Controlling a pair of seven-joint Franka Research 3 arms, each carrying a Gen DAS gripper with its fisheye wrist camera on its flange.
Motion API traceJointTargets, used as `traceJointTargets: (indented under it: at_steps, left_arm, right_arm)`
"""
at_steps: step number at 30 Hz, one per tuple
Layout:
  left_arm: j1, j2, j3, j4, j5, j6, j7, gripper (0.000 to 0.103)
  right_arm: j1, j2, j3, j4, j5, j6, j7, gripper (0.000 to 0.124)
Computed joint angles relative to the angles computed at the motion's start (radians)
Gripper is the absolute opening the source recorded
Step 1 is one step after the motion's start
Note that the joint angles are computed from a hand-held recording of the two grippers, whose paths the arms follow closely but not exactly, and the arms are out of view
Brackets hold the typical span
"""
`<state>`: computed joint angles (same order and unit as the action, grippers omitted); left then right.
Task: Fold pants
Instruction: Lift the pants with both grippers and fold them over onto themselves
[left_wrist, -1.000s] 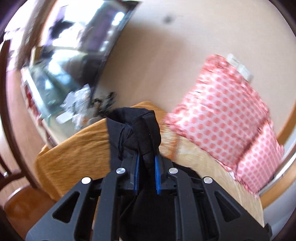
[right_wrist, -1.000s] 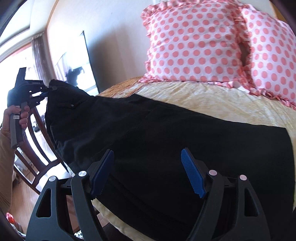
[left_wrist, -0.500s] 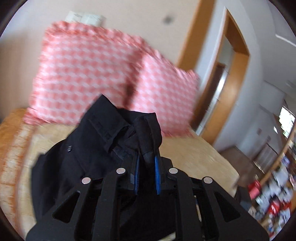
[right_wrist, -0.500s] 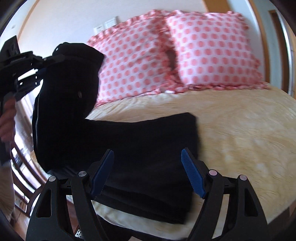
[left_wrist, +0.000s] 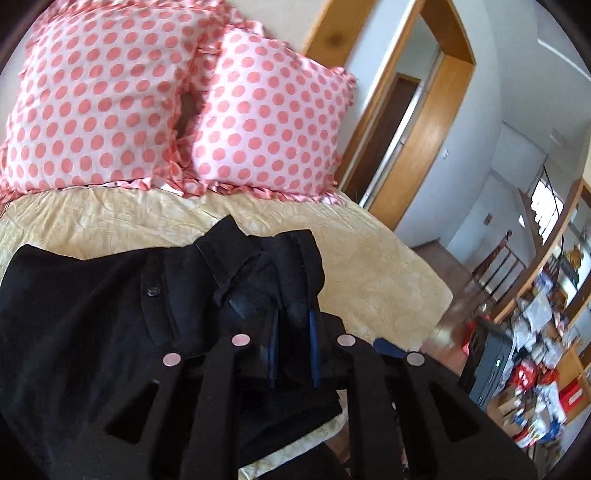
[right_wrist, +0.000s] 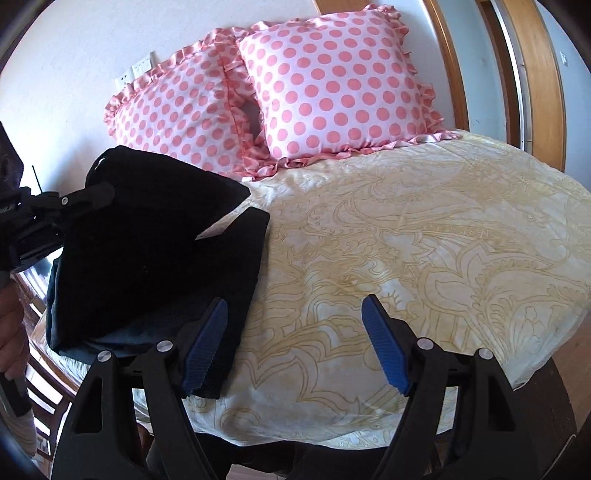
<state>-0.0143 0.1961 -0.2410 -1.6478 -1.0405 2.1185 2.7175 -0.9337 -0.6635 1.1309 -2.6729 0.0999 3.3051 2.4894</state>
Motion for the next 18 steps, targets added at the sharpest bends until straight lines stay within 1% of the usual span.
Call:
traceJointTargets:
  at_steps: [1,3,5,8,10,11,13,15,16,17,18]
  left_arm:
    - [-0.002,-0.022,0.0,-0.041,0.019,-0.003,0.025,0.013]
    - [-0.021,-0.022,0.0,-0.066,0.071,0.002,0.023,0.013]
    - [-0.024,-0.029,0.005,-0.113,0.089,0.002,0.037,0.014]
    - [-0.028,-0.048,0.007,-0.17,0.068,0.039,0.082,0.014]
    - [-0.03,-0.069,0.01,-0.21,0.039,0.065,0.138,0.015]
    - [-0.03,-0.075,0.014,-0.22,0.027,0.064,0.156,0.016]
    - [-0.024,-0.076,0.026,-0.216,0.019,0.023,0.161,0.02]
    - [-0.009,-0.064,0.04,-0.188,0.025,-0.061,0.144,0.028]
    - [0.009,-0.057,0.051,-0.164,0.026,-0.134,0.127,0.038]
    - [0.023,-0.047,0.058,-0.141,0.023,-0.187,0.114,0.049]
    - [0.04,-0.045,0.066,-0.124,0.009,-0.218,0.104,0.058]
  right_arm:
    - [0.004,-0.003,0.0,-0.003,0.001,-0.004,0.002,0.077]
    - [0.009,-0.004,-0.005,-0.004,-0.001,-0.013,0.004,0.077]
    - [0.01,-0.01,-0.008,-0.004,-0.007,-0.025,0.008,0.077]
    - [0.003,-0.029,-0.011,0.003,-0.019,-0.035,0.017,0.077]
    - [-0.011,-0.046,-0.009,0.013,-0.027,-0.033,0.023,0.077]
    - [-0.018,-0.052,-0.008,0.02,-0.032,-0.032,0.023,0.077]
    - [-0.035,-0.064,-0.005,0.037,-0.042,-0.028,0.018,0.077]
    - [-0.049,-0.075,-0.002,0.054,-0.049,-0.023,0.009,0.077]
    - [-0.061,-0.086,0.002,0.069,-0.054,-0.019,0.001,0.077]
    - [-0.072,-0.095,0.006,0.079,-0.056,-0.014,-0.005,0.077]
    - [-0.085,-0.102,0.011,0.093,-0.06,-0.003,-0.015,0.077]
